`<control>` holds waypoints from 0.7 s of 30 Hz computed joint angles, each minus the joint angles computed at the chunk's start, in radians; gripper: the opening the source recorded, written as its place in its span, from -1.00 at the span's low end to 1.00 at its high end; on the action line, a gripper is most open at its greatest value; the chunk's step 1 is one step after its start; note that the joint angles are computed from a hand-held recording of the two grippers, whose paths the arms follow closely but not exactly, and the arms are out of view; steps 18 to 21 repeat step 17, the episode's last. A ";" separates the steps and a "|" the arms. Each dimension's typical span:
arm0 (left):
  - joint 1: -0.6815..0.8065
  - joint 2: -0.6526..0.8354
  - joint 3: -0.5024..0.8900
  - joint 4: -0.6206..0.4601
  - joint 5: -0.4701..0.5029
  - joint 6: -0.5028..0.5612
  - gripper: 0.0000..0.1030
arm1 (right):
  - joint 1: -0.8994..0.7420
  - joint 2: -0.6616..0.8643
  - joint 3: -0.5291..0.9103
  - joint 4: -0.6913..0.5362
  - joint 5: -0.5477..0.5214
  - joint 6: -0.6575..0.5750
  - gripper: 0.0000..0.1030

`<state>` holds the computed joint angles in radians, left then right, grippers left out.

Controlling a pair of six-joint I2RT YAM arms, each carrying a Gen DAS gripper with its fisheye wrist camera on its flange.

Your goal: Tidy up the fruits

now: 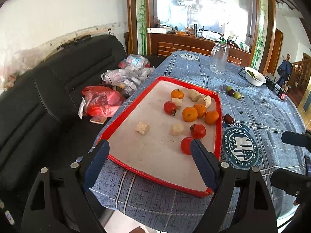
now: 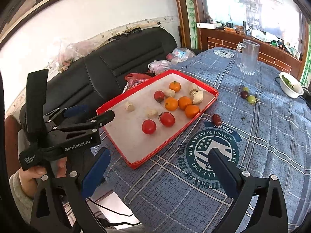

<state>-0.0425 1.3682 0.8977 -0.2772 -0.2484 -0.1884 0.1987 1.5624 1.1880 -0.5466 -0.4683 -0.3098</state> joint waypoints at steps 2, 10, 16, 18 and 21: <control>-0.007 -0.013 -0.001 -0.005 -0.012 0.006 0.67 | -0.002 -0.019 -0.008 0.000 0.001 0.002 0.97; -0.032 -0.036 0.011 -0.044 -0.050 -0.006 0.67 | -0.014 -0.057 -0.025 -0.005 -0.005 0.006 0.97; -0.056 -0.024 0.011 -0.052 -0.086 -0.025 0.67 | -0.020 -0.061 -0.030 -0.014 -0.015 0.005 0.97; -0.055 -0.021 0.013 -0.055 -0.075 -0.028 0.67 | -0.022 -0.060 -0.029 -0.016 -0.016 0.005 0.97; -0.055 -0.021 0.013 -0.055 -0.075 -0.028 0.67 | -0.022 -0.060 -0.029 -0.016 -0.016 0.005 0.97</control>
